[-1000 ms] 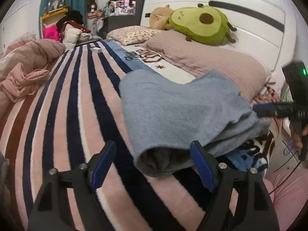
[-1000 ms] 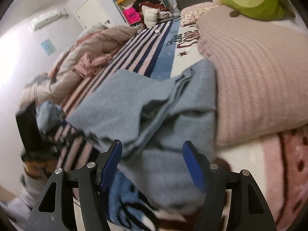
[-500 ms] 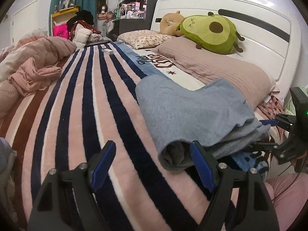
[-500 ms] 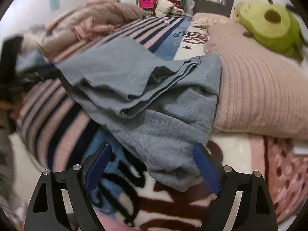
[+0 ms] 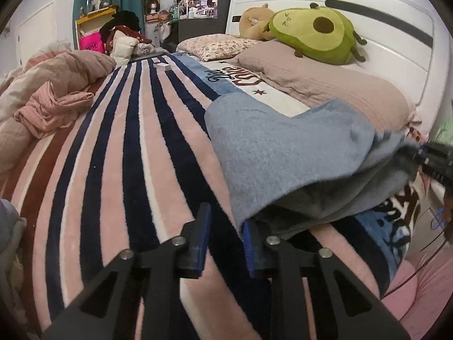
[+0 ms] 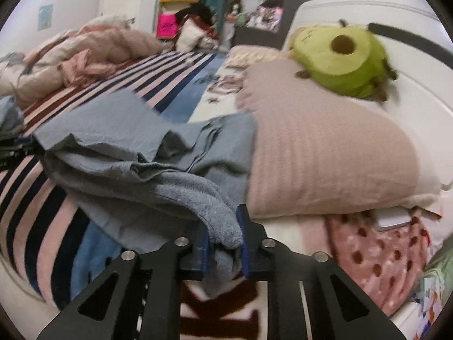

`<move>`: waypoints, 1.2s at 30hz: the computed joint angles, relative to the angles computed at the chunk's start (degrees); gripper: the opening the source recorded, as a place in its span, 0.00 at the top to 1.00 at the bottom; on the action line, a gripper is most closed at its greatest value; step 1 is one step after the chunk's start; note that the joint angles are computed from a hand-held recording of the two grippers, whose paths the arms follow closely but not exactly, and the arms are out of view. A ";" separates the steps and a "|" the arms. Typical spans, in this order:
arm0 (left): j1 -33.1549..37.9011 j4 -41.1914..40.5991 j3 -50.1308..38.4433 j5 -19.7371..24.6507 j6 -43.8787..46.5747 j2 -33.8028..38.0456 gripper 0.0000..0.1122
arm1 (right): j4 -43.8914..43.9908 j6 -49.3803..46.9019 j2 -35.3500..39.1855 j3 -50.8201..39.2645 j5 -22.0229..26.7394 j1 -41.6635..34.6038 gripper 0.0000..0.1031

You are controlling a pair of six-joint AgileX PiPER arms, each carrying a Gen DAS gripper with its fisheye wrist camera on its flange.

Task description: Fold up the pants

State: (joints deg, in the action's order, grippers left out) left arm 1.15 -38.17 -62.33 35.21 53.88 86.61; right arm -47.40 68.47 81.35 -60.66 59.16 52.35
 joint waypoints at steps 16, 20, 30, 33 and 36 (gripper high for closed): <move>2.03 -5.16 -1.52 4.33 4.15 -4.21 0.59 | 30.62 -24.58 -11.70 1.74 -12.83 -13.89 0.40; 1.07 -6.62 -3.35 5.61 3.82 -4.23 0.59 | 42.81 -35.77 -8.27 -3.12 -16.98 -18.28 0.40; -0.79 -3.98 -2.90 4.58 0.45 -3.59 0.59 | 79.39 -61.24 9.33 -8.01 -22.39 -32.43 0.38; -0.29 -4.30 -2.62 4.57 0.66 -3.24 0.59 | 80.40 -60.62 9.99 -8.14 -23.39 -32.27 0.42; 0.04 -4.69 -2.74 4.55 0.30 -2.82 0.59 | 68.85 -51.21 11.50 -11.09 -22.01 -29.19 0.87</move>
